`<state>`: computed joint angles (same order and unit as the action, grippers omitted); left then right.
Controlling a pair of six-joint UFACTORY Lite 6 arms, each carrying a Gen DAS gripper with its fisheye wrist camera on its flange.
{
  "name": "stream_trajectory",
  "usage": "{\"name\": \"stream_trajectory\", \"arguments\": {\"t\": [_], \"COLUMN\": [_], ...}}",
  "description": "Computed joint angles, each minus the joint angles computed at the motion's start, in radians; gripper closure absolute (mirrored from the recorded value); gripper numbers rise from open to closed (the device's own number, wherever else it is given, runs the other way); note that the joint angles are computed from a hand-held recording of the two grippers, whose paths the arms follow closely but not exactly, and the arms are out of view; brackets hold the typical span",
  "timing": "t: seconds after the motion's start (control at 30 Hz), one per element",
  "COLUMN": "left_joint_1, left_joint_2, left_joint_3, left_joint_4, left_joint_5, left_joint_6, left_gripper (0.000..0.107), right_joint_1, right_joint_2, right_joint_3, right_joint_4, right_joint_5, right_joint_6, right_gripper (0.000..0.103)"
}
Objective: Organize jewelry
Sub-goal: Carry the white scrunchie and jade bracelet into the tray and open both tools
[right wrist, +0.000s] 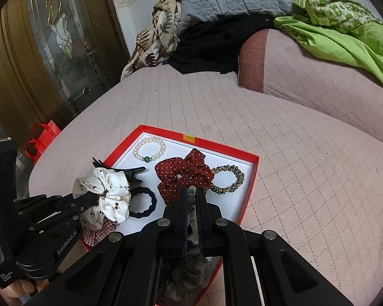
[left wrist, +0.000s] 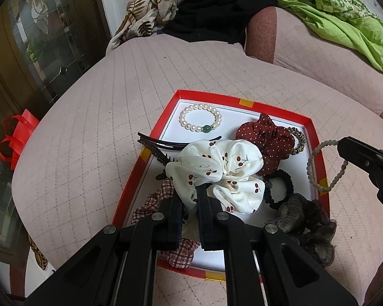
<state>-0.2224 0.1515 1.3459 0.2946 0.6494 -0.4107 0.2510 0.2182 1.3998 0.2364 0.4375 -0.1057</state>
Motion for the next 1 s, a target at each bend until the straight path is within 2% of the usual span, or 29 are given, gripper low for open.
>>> {"name": "stream_trajectory", "arguments": {"t": [0.87,1.0], "left_joint_1": [-0.003,-0.003], "left_joint_2": [0.136,0.136], "left_joint_3": [0.002,0.001], "left_joint_4": [0.057,0.057], "left_joint_5": [-0.055,-0.056], "left_joint_6": [-0.054,-0.057], "left_gripper": [0.096,0.092], "right_joint_1": [-0.007,-0.007], "right_joint_2": [0.183,0.2], "right_joint_3": [0.059,0.064], "right_joint_4": [-0.013,-0.011], "right_joint_5": [-0.028,-0.03], "right_joint_6": [-0.002,-0.007], "right_gripper": [0.096,0.096]}}
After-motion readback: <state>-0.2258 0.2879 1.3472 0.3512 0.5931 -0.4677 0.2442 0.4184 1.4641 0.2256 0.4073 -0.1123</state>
